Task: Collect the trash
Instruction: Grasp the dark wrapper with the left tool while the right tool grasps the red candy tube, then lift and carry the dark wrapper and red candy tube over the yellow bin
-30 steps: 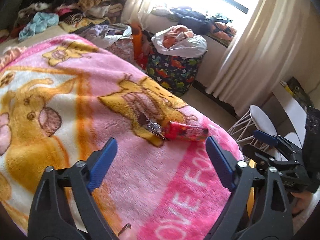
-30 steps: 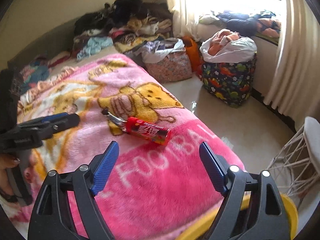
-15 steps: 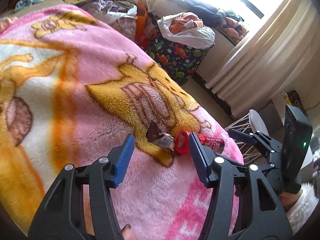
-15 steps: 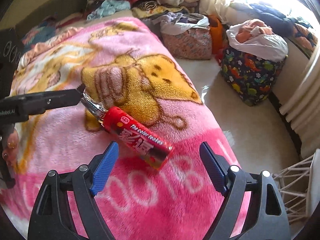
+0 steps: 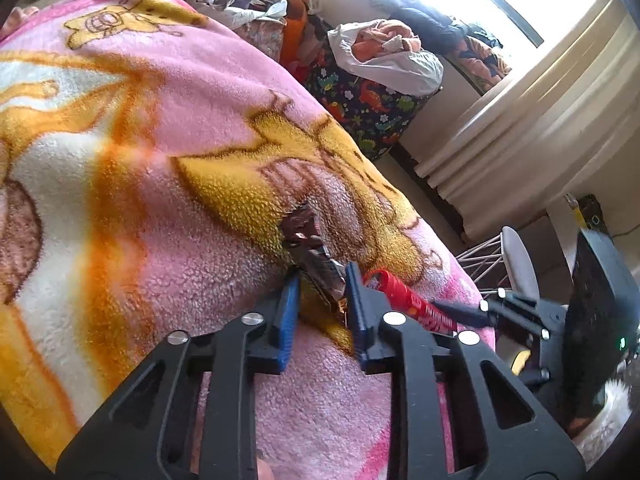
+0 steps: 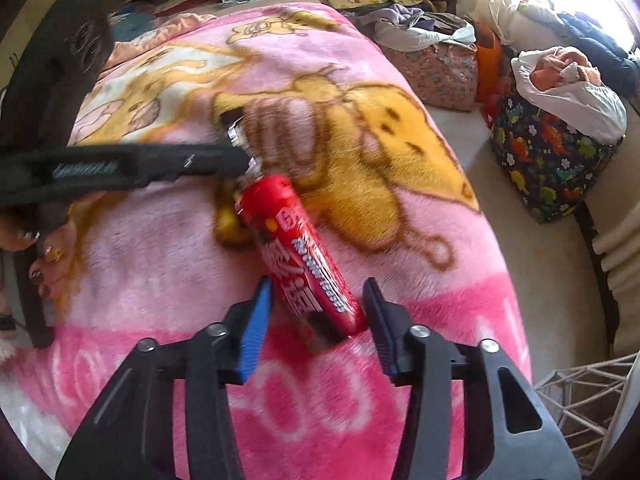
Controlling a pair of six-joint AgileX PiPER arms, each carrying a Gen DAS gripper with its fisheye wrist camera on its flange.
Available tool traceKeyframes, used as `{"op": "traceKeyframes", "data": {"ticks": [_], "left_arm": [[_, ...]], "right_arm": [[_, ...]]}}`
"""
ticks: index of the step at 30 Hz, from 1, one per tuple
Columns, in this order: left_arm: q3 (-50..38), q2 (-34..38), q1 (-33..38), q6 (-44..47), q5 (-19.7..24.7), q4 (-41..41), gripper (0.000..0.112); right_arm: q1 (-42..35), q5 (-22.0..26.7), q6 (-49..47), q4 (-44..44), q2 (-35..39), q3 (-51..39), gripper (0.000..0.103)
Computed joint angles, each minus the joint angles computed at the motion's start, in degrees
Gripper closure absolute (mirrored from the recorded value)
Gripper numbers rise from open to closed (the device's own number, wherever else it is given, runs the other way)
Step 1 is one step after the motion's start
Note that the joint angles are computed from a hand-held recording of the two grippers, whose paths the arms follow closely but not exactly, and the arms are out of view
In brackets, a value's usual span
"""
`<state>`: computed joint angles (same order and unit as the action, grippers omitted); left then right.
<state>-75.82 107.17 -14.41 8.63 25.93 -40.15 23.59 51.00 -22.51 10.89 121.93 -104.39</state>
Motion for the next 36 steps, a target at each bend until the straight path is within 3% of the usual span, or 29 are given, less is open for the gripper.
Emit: {"op": "traceKeyframes", "data": {"ticks": [8, 18, 27, 36], "left_arm": [[0.1, -0.01, 0.7, 1.36, 0.39, -2.68, 0.098], [-1.65, 0.18, -2.96, -8.42, -1.13, 6.78, 0.101], [-0.97, -4.95, -10.59, -15.35, -2.2, 16.25, 0.101], [-2.69, -6.61, -18.36, -21.01, -1.34, 23.3, 0.101]], "right_arm": [[1.97, -6.7, 10.66, -1.16, -12.6, 17.89, 0.07], [2.08, -21.61, 17.25, 4.46, -32.05, 42.52, 0.071], [-2.32, -24.5, 18.9, 8.83, -45.3, 52.22, 0.071], [-9.7, -21.95, 15.98, 12.98, -56.46, 58.25, 0.071]]}}
